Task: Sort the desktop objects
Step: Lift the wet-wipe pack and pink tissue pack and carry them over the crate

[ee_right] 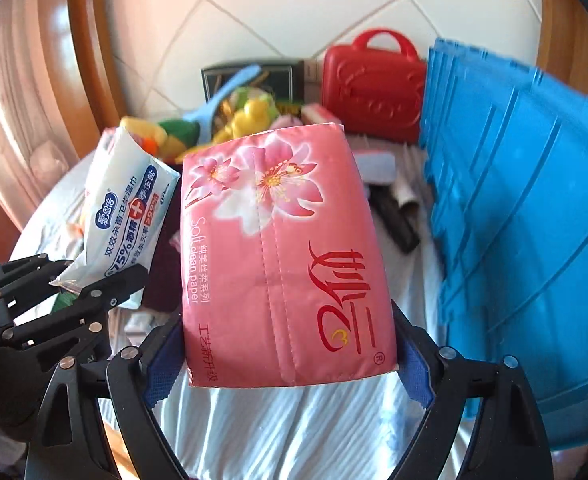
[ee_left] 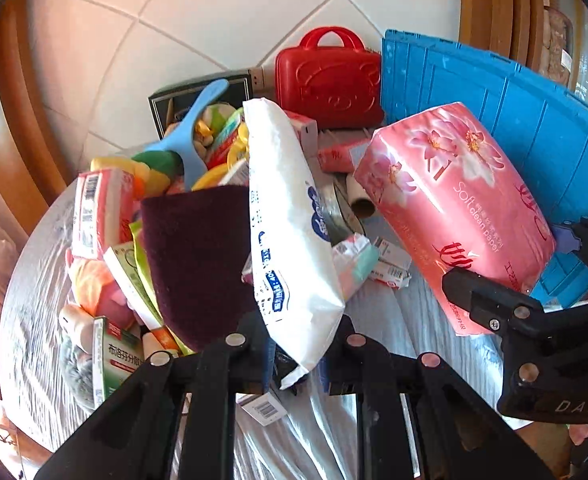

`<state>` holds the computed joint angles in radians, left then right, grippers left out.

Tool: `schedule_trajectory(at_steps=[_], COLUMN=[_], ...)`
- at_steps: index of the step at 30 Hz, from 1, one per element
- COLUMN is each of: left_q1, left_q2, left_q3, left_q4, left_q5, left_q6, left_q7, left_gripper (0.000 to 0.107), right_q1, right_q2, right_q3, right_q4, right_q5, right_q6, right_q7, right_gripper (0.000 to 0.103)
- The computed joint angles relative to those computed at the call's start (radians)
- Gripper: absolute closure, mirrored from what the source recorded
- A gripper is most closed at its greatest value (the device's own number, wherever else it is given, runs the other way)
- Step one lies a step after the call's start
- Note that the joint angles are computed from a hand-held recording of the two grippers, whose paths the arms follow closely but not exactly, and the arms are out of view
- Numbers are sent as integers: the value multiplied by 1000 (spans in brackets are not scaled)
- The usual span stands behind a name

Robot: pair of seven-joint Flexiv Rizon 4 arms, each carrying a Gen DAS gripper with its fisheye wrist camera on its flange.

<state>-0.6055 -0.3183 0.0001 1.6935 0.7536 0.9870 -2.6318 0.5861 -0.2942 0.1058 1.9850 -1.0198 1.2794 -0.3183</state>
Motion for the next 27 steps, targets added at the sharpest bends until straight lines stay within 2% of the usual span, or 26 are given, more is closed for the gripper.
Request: schedule_trajectory(at_steps=[5,12,15,19,24,27], left_q1=[-17,-49,-92,-145,-217,-239], left_q2=[50,10,-50,-167,-357,-470], left_q3=[-7,-47,-49,-51,-49,-63], left_q4=[-42,-227,-356,-555,-852,-1026], left_q5=[62,138,162,129,71,1], left_q6=[-48,-97,-123,-146,-239,-292], left_q7=[-17,0,34,120,254,349], left_gripper=[90,90,90,90,90,90], right_q1=[-8,-115,-181,-286,-409,-471], right_q2=[64,201,264,367,479,510], right_q3=[-25,4,19,37,49,51], right_q4=[-22,-14,-2,53,142,178], right_q5=[-154,-381,-445,-487,-397,-349], right_q6=[7,3,-3,-28,-37,-43], right_q7=[101,273,325,365,297,251], right_gripper=[14,14,13,13,13,13])
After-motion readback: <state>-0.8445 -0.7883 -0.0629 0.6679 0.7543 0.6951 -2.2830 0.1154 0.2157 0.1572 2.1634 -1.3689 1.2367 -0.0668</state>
